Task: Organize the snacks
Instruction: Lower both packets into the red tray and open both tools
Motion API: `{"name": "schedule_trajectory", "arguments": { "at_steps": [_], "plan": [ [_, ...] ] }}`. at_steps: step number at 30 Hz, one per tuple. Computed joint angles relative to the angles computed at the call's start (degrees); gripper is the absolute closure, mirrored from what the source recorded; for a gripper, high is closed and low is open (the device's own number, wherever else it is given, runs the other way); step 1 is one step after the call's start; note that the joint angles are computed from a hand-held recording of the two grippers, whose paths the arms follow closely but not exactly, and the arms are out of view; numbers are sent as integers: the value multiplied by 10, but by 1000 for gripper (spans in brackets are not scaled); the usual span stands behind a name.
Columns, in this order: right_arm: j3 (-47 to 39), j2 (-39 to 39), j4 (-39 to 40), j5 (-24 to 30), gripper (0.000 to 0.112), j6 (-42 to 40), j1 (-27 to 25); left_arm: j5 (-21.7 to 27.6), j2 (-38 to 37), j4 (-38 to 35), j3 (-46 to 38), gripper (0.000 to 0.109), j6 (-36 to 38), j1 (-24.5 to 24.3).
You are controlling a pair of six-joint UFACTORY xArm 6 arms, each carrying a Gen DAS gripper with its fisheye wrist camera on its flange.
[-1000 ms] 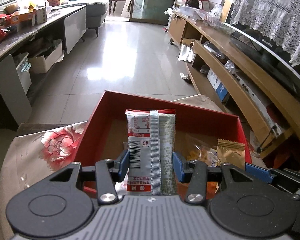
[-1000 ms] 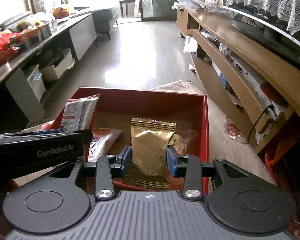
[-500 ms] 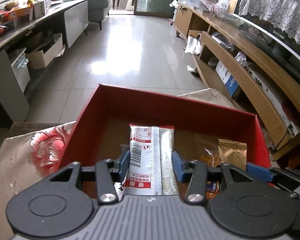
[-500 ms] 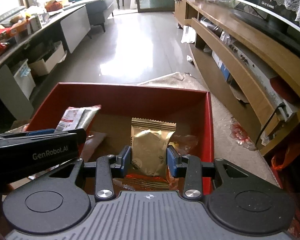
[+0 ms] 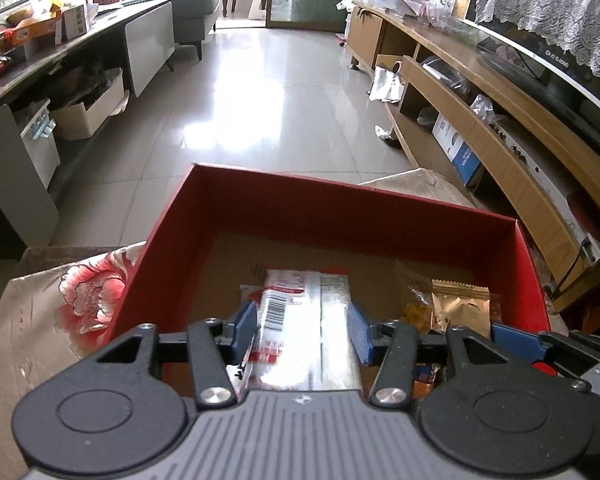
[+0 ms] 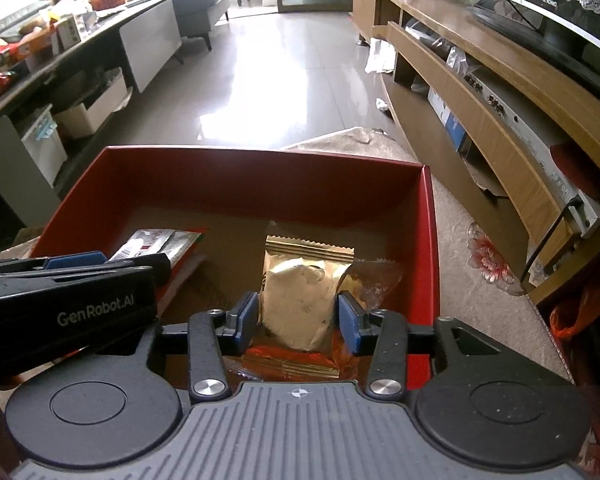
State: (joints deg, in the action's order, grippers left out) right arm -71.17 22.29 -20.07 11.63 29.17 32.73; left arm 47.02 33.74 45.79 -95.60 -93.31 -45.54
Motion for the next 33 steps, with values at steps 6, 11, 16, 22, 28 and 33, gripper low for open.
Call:
{"name": "schedule_trajectory", "arguments": {
  "at_steps": [6, 11, 16, 22, 28, 33],
  "plan": [
    [2, -2, -26, -3, 52, 24, -3, 5, -3, 7, -1, 51, 1, -4],
    [8, -9, -38, -4, 50, 35, -4, 6, -16, 16, 12, 48, -11, -7],
    [15, -19, -78, -6, 48, 70, -4, 6, -31, 26, 26, 46, -24, -11],
    [24, -31, -118, -8, 44, 104, -6, 7, -47, 37, 40, 45, -33, -17],
    [37, -45, -137, -11, 44, 118, -5, 6, -65, 45, 60, 44, -42, -22],
    [59, -67, -148, -14, 43, 123, -2, 1, -94, 51, 99, 42, -49, -28]
  ]
}}
